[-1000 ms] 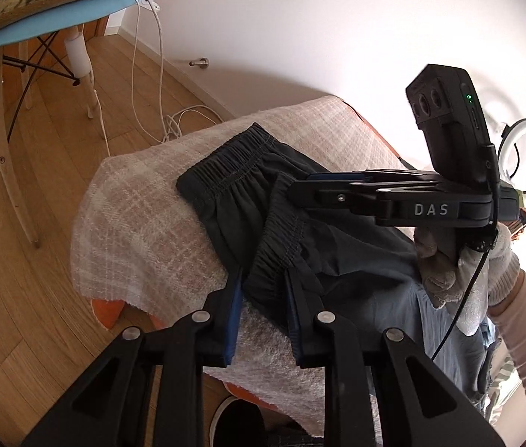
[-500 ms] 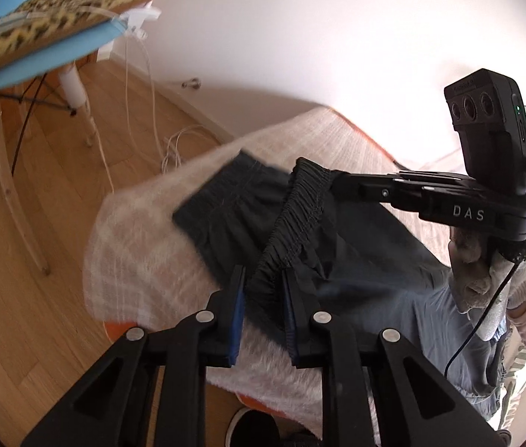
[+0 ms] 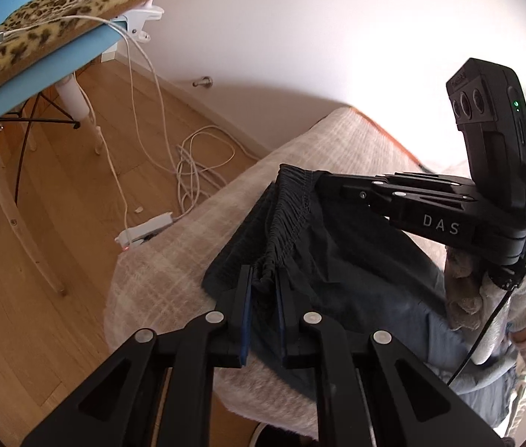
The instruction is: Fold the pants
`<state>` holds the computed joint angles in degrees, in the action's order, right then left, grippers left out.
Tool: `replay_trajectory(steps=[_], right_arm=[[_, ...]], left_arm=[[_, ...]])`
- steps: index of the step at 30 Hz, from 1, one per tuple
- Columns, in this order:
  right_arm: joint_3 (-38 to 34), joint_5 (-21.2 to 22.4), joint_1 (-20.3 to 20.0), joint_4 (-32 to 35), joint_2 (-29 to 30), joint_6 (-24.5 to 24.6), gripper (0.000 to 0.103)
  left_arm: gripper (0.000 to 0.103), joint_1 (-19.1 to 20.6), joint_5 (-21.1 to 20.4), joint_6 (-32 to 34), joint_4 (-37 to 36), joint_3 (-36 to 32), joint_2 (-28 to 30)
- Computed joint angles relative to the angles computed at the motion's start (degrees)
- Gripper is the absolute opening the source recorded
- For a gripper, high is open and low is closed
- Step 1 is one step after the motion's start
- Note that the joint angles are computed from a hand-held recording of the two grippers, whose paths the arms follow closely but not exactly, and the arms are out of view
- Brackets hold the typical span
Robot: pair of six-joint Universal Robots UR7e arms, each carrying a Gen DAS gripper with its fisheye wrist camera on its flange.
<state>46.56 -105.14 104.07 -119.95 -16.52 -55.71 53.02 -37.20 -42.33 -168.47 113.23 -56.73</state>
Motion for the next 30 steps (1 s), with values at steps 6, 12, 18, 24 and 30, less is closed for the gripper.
replay_trajectory(steps=[6, 12, 18, 24, 30], right_arm=[[7.6, 2.4, -1.0, -4.8, -7.4, 0.7, 0.046], [17.2, 5.0, -2.7, -8.6, -18.2, 1.1, 0.054], [26.2, 6.1, -6.0, -11.8, -29.6, 2.7, 0.064], [36.2, 6.4, -11.0, -18.6, -41.3, 6.3, 0.077], [44.4, 4.3, -16.0, -26.6, -50.5, 8.3, 0.078]], left_arm=[[0.012, -0.1, 0.8, -2.3, 1.6, 0.5, -0.3], [0.020, -1.9, 4.2, -3.9, 11.1, -1.0, -1.0], [0.060, -3.8, 4.8, -6.8, 16.7, -1.1, -2.9], [0.060, -5.9, 3.5, -5.6, 14.5, -0.8, -3.7], [0.060, -7.8, 1.9, 1.1, 15.7, -6.3, 0.0]])
